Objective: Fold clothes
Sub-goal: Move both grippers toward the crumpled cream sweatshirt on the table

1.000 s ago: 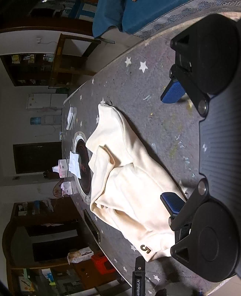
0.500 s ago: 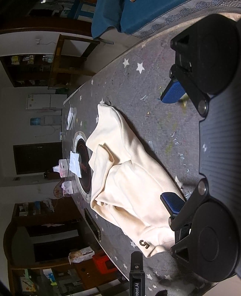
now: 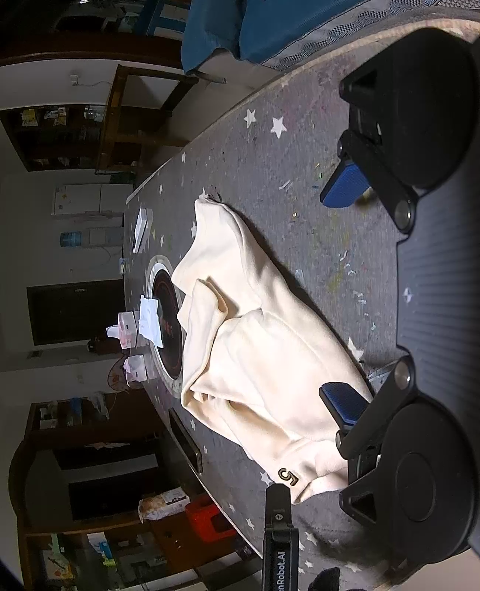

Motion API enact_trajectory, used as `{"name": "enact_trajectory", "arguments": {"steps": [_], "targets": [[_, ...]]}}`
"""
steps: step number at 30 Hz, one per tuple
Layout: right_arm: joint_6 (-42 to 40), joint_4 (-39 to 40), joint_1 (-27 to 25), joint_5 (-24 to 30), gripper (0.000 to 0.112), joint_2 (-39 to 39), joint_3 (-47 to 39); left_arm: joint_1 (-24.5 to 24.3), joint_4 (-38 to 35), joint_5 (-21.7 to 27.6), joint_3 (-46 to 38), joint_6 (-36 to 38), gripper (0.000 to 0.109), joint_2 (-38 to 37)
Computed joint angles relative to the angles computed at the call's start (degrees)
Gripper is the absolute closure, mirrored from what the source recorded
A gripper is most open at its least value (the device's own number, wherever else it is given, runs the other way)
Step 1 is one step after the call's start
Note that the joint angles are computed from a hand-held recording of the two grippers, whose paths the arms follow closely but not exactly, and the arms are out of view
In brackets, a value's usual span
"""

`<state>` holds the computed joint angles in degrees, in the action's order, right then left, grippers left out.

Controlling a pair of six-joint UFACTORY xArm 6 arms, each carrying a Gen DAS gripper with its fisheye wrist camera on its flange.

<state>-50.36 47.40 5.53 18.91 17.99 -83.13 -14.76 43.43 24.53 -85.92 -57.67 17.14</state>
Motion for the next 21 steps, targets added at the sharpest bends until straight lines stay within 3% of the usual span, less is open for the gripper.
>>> {"name": "enact_trajectory", "arguments": {"steps": [21], "targets": [[-1.5,0.2,1.0,2.2,0.020,1.2,-2.4,-0.7,-4.0,2.2,-5.3,3.3,0.006,3.5]]}}
